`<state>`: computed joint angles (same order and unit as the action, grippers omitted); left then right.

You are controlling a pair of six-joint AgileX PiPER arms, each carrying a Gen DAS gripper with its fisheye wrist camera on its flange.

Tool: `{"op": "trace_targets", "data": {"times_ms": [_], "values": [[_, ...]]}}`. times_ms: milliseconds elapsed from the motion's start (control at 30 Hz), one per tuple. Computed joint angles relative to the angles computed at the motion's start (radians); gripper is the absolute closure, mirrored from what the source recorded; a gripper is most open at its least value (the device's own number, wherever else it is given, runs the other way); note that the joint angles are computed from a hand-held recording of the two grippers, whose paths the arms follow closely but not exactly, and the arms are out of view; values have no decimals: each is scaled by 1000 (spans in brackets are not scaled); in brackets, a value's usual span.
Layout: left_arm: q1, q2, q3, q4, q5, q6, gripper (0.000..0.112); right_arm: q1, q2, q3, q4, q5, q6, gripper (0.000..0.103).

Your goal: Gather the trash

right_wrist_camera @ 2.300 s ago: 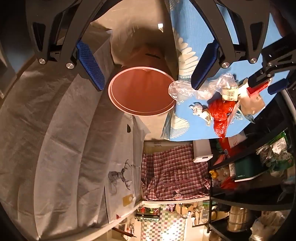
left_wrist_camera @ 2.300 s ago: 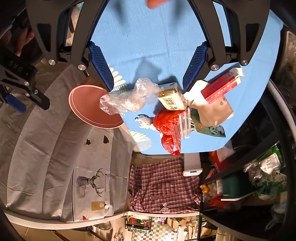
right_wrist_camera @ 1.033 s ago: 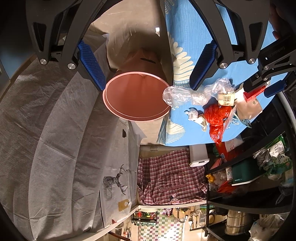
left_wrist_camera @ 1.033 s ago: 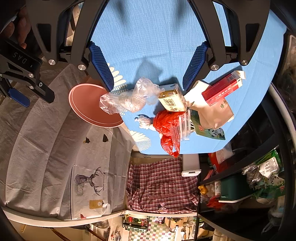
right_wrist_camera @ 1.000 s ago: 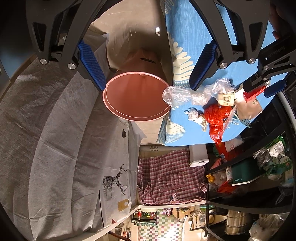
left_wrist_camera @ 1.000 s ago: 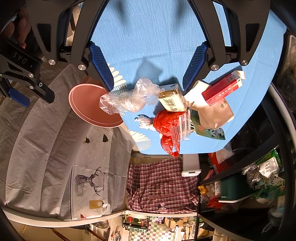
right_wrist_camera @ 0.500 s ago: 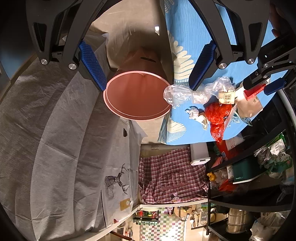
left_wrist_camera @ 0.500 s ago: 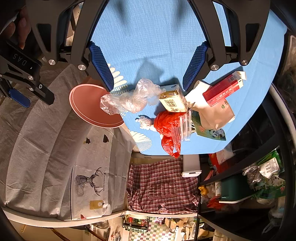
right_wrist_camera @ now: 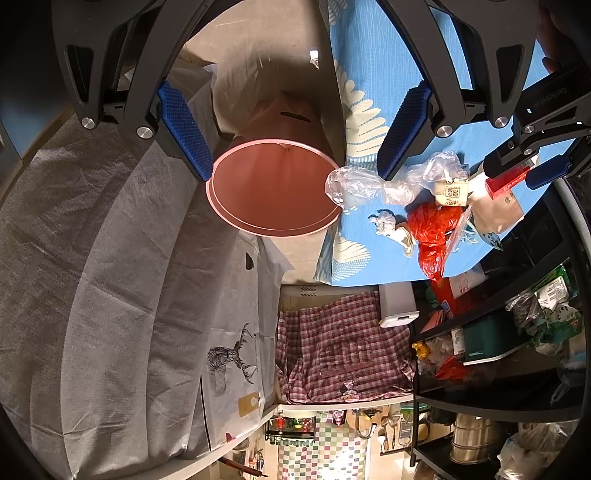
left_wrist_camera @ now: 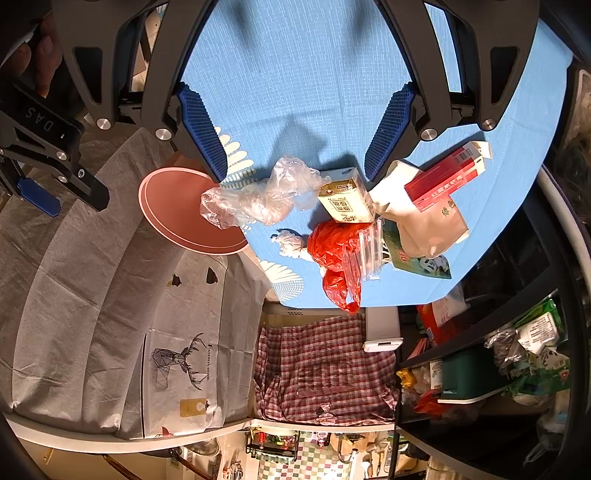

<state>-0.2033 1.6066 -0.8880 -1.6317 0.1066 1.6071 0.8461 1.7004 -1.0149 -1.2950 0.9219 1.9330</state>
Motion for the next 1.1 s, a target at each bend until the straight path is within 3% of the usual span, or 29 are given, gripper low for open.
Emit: {"op": "trace_targets", "data": {"times_ms": [500, 867, 1100], "values": [[6, 0, -2, 11, 6, -9, 37, 5, -8, 16, -33, -7, 42, 21], [75, 21, -21, 59, 15, -63, 37, -12, 28, -31, -48, -102, 16, 47], [140, 76, -84, 229, 8, -256, 38, -37, 94, -107, -74, -186, -6, 52]]}}
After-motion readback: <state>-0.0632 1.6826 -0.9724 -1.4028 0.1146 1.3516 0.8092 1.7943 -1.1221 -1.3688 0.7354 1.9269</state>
